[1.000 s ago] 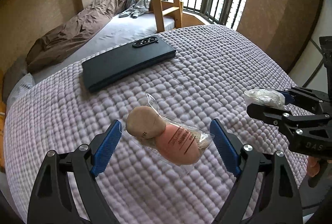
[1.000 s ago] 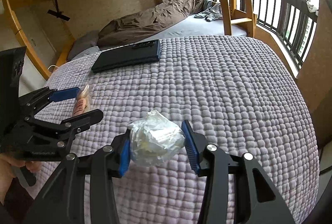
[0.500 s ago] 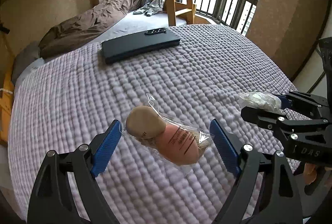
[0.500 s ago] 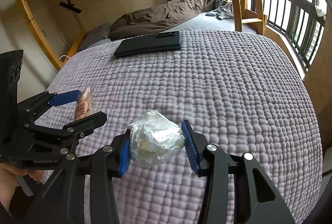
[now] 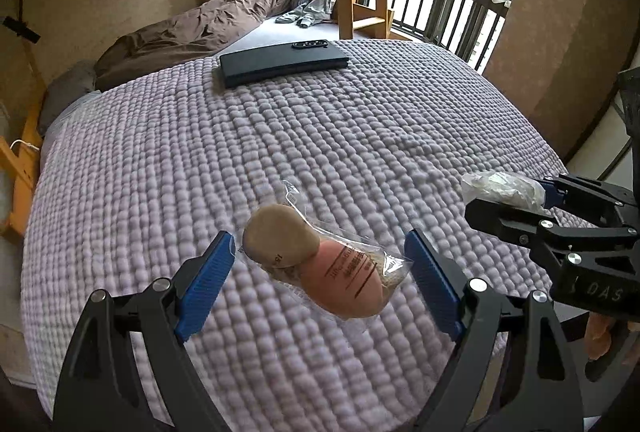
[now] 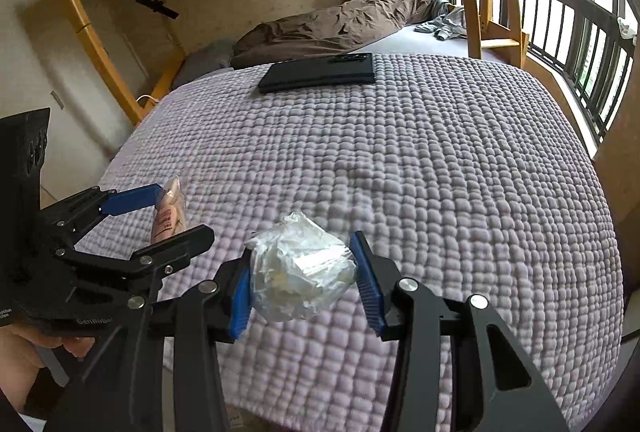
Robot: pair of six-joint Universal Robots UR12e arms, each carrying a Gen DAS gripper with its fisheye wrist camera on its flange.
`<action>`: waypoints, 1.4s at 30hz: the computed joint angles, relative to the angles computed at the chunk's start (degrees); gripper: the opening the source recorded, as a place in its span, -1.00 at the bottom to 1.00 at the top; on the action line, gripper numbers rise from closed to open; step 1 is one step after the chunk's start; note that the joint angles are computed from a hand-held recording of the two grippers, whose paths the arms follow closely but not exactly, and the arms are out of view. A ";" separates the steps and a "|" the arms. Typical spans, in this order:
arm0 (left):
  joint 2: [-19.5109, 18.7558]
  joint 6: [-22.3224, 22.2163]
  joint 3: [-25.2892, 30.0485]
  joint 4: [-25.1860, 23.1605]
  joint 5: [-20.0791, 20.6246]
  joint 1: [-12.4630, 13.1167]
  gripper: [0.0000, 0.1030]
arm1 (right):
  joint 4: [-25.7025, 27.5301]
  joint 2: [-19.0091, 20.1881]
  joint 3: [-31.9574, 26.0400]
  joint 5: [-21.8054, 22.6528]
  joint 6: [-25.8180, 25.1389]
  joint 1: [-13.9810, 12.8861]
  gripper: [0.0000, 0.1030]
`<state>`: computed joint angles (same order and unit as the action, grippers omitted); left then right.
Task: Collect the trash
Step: 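Carry the white plastic bag and bagged sponge off the bed over the bin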
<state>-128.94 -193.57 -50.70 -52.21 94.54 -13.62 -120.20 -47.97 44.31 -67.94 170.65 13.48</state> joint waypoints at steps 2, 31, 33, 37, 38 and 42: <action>0.91 -0.45 -1.42 0.55 0.32 -0.25 0.71 | -0.19 -0.96 1.43 0.47 -0.54 -0.05 -0.14; 10.36 -4.99 -15.24 3.47 2.26 -3.38 0.71 | -0.71 -13.97 20.28 3.88 -7.32 -1.86 -0.14; 10.90 -5.31 -16.10 3.62 1.88 -3.56 0.71 | -0.38 -14.53 21.08 3.99 -7.76 -1.96 -0.14; 11.57 -5.55 -17.14 3.36 2.19 -4.08 0.71 | 0.23 -15.24 22.15 4.34 -7.69 -2.10 -0.14; 11.71 -5.62 -17.36 3.38 2.13 -4.14 0.71 | 0.35 -15.55 22.62 4.38 -7.71 -2.16 -0.14; 12.32 -6.09 -18.39 3.33 1.90 -4.45 0.71 | 0.70 -16.35 23.98 4.51 -7.89 -2.25 -0.14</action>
<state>-116.62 -199.66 -69.09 -48.88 96.44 -18.07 -119.51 -64.33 68.29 -63.43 162.76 11.22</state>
